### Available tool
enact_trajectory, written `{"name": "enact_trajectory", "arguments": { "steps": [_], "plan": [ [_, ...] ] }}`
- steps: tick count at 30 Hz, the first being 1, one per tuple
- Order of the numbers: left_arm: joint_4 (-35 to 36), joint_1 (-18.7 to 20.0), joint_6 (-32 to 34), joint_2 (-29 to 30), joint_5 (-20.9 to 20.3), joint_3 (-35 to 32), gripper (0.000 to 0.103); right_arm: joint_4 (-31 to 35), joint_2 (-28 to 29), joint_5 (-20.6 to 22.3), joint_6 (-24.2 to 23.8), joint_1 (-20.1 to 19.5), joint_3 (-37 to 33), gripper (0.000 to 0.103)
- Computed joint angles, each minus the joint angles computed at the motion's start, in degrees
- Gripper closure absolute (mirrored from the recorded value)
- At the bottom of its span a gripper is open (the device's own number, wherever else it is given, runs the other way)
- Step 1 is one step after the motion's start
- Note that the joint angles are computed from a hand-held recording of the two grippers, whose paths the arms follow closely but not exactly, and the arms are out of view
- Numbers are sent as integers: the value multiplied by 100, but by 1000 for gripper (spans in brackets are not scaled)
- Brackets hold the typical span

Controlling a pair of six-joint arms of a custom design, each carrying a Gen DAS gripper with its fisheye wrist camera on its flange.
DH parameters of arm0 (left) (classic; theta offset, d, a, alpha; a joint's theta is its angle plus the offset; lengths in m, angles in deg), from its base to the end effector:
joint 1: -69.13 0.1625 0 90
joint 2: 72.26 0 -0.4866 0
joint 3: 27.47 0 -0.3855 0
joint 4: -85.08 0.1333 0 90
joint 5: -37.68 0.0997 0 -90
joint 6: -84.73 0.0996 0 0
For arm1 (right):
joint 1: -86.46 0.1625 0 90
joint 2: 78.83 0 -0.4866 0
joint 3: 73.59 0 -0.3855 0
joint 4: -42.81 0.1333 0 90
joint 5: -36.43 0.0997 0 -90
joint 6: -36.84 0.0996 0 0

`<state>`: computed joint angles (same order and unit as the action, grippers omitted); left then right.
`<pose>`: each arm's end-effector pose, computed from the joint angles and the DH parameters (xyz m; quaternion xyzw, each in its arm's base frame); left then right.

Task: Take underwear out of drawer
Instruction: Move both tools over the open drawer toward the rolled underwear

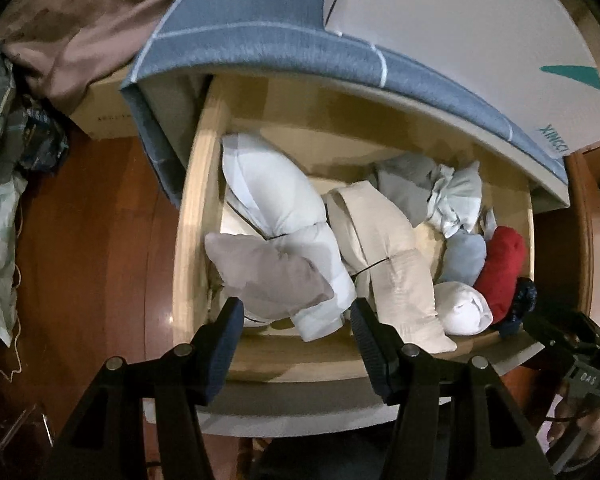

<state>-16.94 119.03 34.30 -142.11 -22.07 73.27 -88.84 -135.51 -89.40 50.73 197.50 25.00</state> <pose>-0.2236 -0.5503 0.3077 -0.0431 0.9523 -0.0715 0.2936 0.3046 -0.5830 0.2304 0.0600 -0.9496 0.0903 0.2941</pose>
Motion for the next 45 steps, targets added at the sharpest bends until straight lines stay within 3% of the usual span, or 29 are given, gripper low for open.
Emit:
{"name": "enact_trajectory", "arguments": {
  "steps": [10,24,32,37,40,42,45],
  "plan": [
    [506,225,-445,346,34,-287,39,-58,57,88,-65,-115,18,1],
    [341,385,-889,475,234,-159,39,-22,194,41,-203,-216,-113,1],
    [356,264,-815,409,400,-45,52,226,215,46,-227,-230,-256,1],
    [220,266,-712,288,351,5,55,476,151,279,-212,-284,-372,1],
    [178,179,-692,182,325,71,55,597,138,209,-256,-264,-429,5],
    [140,131,-671,134,295,104,55,736,133,202,-248,-261,-467,23],
    [113,49,-652,52,279,142,55,941,115,330,-151,-308,-490,29]
  ]
}}
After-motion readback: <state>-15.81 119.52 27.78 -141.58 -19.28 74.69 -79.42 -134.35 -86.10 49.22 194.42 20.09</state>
